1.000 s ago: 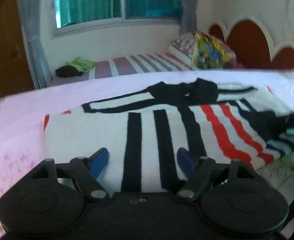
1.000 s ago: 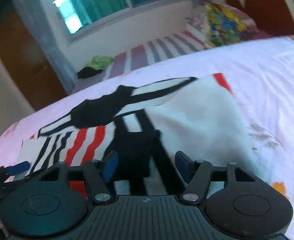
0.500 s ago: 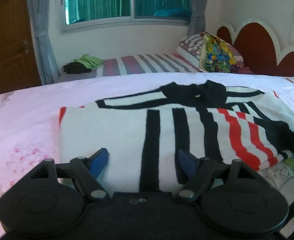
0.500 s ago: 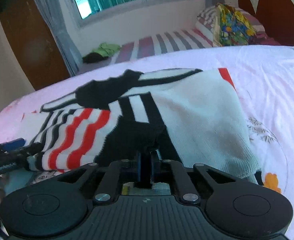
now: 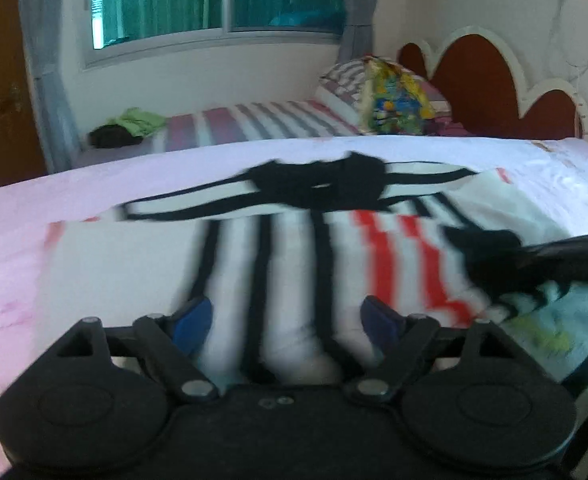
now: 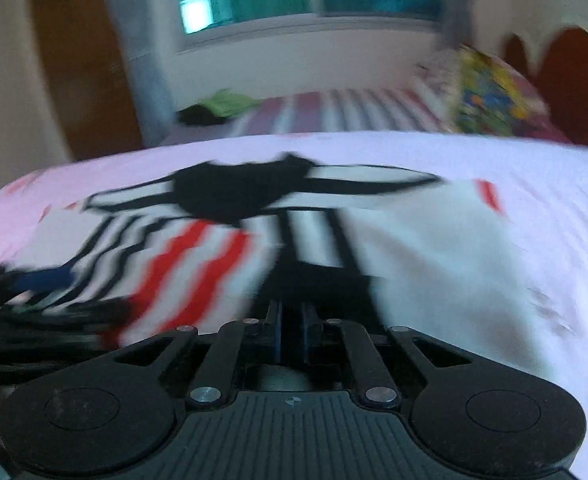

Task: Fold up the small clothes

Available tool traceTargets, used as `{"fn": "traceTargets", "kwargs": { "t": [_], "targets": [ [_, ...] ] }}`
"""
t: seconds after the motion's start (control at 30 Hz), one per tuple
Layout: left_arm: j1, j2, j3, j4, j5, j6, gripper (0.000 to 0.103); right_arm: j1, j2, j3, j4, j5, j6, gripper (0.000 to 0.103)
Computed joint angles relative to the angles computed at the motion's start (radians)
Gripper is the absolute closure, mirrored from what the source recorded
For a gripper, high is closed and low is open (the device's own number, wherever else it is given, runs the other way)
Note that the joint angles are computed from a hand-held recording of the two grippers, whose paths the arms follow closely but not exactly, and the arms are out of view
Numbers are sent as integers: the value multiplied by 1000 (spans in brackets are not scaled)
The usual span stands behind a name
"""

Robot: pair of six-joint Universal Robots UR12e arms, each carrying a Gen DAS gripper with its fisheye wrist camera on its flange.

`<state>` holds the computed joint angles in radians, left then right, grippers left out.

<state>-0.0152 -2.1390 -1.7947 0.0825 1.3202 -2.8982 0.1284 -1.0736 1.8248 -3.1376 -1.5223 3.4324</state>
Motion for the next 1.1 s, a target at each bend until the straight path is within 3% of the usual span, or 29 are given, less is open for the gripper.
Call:
{"fn": "traceTargets", "kwargs": {
  "t": [0.07,0.13,0.17,0.23,0.3,0.4,0.5,0.57,0.67,0.73,0.83,0.93,1.03,1.1],
  "targets": [
    [23,14,-18,4,0,-12,14,-2,-13,4,-26,1,25,96],
    [40,14,-28,55,-21,-72,20,-3,-8,-2,-89,50,22,96],
    [36,10,-24,70,7,-90,22,-1,4,-21,-92,86,29,96],
    [28,4,-1,4,41,-95,22,10,27,-63,-41,112,21,96],
    [34,-6,-4,20,24,-112,20,31,52,-104,76,52,-15,96],
    [45,8,-6,-6,2,-76,22,30,40,-94,71,49,3,96],
    [66,24,-36,53,-9,-80,24,23,23,-63,-6,43,22,96],
    [75,32,-52,72,-10,-93,26,26,22,-63,5,25,12,96],
    [69,39,-53,2,25,-15,26,30,25,-68,77,15,-10,96],
    [74,41,-50,15,3,-8,27,32,20,-65,65,2,-1,96],
    [86,18,-14,104,-38,-20,22,36,20,-51,-56,-66,27,96],
    [86,-23,71,86,-32,-14,22,21,33,-81,-12,-124,74,96],
    [88,-71,159,-2,-46,-30,23,1,55,-113,27,-131,92,96],
    [87,-99,222,-157,-26,-23,23,-5,73,-142,88,-154,82,96]
  ]
}}
